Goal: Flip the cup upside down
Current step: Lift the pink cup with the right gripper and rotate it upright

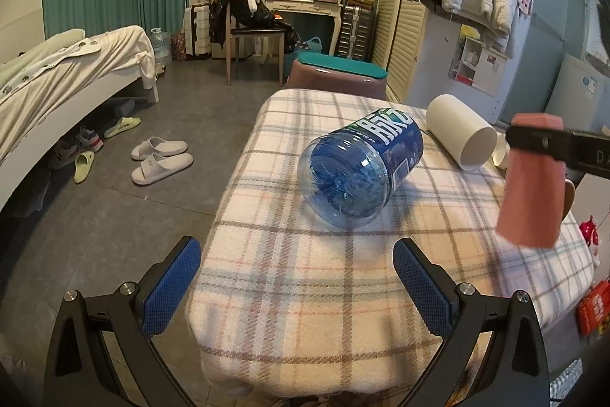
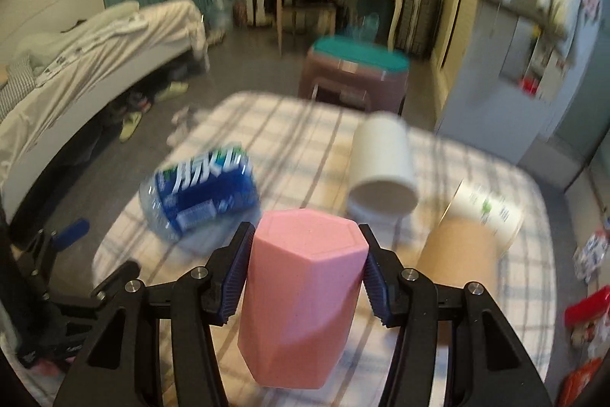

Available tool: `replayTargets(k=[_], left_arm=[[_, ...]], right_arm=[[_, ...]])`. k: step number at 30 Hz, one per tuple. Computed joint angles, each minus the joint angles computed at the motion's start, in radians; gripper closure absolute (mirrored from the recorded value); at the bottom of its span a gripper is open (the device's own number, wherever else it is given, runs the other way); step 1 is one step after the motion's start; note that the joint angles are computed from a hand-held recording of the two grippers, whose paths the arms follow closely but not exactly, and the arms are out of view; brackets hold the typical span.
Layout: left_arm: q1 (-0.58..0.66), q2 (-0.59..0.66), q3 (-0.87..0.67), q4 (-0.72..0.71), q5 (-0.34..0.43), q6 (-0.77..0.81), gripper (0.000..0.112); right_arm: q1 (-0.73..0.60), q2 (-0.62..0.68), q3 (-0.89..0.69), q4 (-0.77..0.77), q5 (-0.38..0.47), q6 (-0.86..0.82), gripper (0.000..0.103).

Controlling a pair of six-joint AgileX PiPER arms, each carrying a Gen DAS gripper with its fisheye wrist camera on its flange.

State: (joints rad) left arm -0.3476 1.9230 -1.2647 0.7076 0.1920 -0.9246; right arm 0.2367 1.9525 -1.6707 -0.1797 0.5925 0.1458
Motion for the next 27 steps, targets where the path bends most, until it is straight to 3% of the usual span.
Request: replayTargets(k=[3, 6, 10, 20, 24, 27], left_arm=[[-0.007, 0.004, -0.008, 0.007, 0.016, -0.007, 0.009], [-0.015, 0.01, -0.019, 0.017, 0.031, -0.016, 0.009], [-0.019, 0.023, -0.035, 0.002, 0.043, 0.004, 0.009], [-0.019, 0.078, -0.103, -0.08, 0.088, 0.094, 0.009], [-0.023, 0.091, -0.121, -0.102, 0.1, 0.119, 0.009], [-0.028, 0.101, -0.133, -0.112, 0.109, 0.129, 0.009]], right_arm=[[0.007, -0.002, 0.038, -0.074, -0.09, 0.052, 0.05], [0.007, 0.034, 0.018, -0.117, -0.122, 0.081, 0.05], [-0.014, 0.114, -0.062, -0.056, -0.133, 0.048, 0.05], [-0.019, 0.239, -0.217, -0.103, -0.167, 0.061, 0.05], [-0.024, 0.247, -0.198, -0.065, -0.178, 0.002, 0.05], [-0.028, 0.209, -0.111, -0.066, -0.235, 0.0, 0.05]])
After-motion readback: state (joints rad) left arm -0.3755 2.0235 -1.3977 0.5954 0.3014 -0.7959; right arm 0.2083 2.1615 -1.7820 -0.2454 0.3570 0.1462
